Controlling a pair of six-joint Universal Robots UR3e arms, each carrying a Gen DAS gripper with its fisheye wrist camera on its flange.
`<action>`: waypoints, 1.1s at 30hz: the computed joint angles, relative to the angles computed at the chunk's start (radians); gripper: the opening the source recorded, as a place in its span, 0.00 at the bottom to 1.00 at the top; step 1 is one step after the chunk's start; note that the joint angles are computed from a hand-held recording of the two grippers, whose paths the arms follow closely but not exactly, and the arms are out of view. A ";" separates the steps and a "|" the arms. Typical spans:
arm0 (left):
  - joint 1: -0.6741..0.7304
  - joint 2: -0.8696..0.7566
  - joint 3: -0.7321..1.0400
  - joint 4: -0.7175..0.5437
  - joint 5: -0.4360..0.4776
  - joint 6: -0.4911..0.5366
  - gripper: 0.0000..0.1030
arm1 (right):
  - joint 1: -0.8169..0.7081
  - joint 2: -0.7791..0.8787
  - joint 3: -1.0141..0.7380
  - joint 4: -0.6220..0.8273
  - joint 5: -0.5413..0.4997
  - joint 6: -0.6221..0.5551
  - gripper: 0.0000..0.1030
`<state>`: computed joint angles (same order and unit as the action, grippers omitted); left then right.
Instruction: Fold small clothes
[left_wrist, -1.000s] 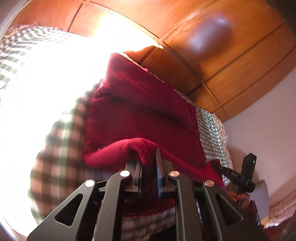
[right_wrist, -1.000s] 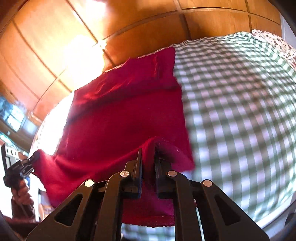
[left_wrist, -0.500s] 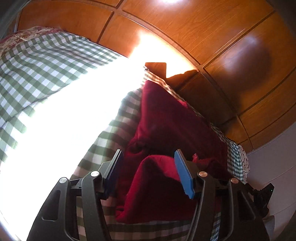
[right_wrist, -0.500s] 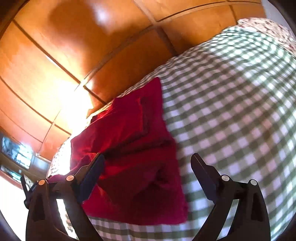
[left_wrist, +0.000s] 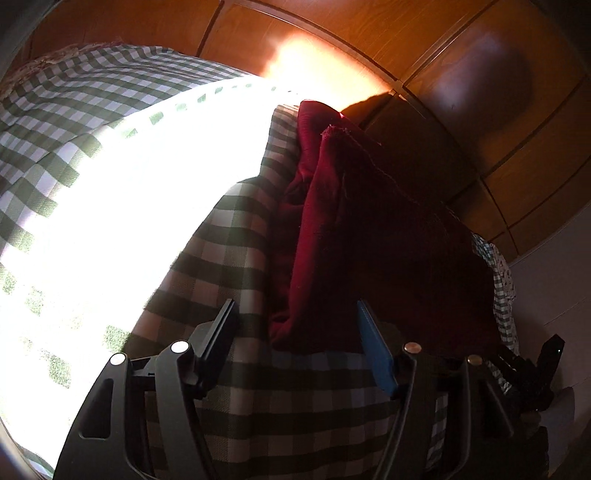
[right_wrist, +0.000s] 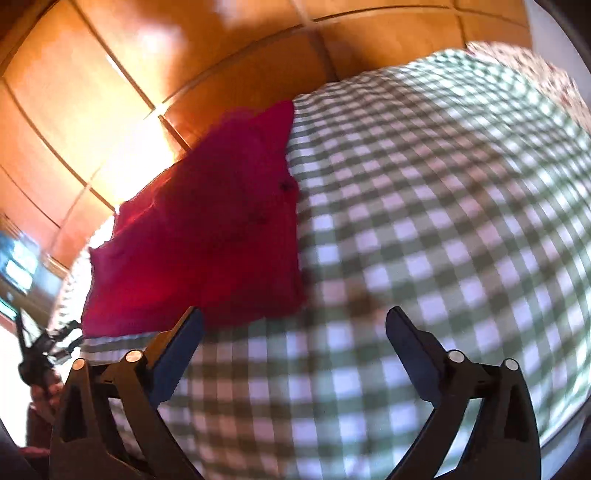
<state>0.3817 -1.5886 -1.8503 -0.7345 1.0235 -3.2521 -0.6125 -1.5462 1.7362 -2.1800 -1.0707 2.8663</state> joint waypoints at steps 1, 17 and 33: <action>-0.021 -0.025 0.026 -0.003 0.005 0.000 0.41 | 0.029 0.044 -0.026 -0.021 -0.015 0.010 0.71; -0.073 0.292 -0.078 -0.347 -0.026 0.151 0.08 | -0.125 -0.195 0.041 0.244 -0.062 -0.272 0.08; -0.314 -0.002 0.251 -0.147 0.352 0.065 0.48 | -0.143 -0.250 0.062 0.243 -0.061 -0.259 0.56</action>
<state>0.0682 -1.5901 -1.5992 -0.8813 1.3757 -3.1871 -0.7553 -1.7961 1.7978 -1.9371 -1.1319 2.6071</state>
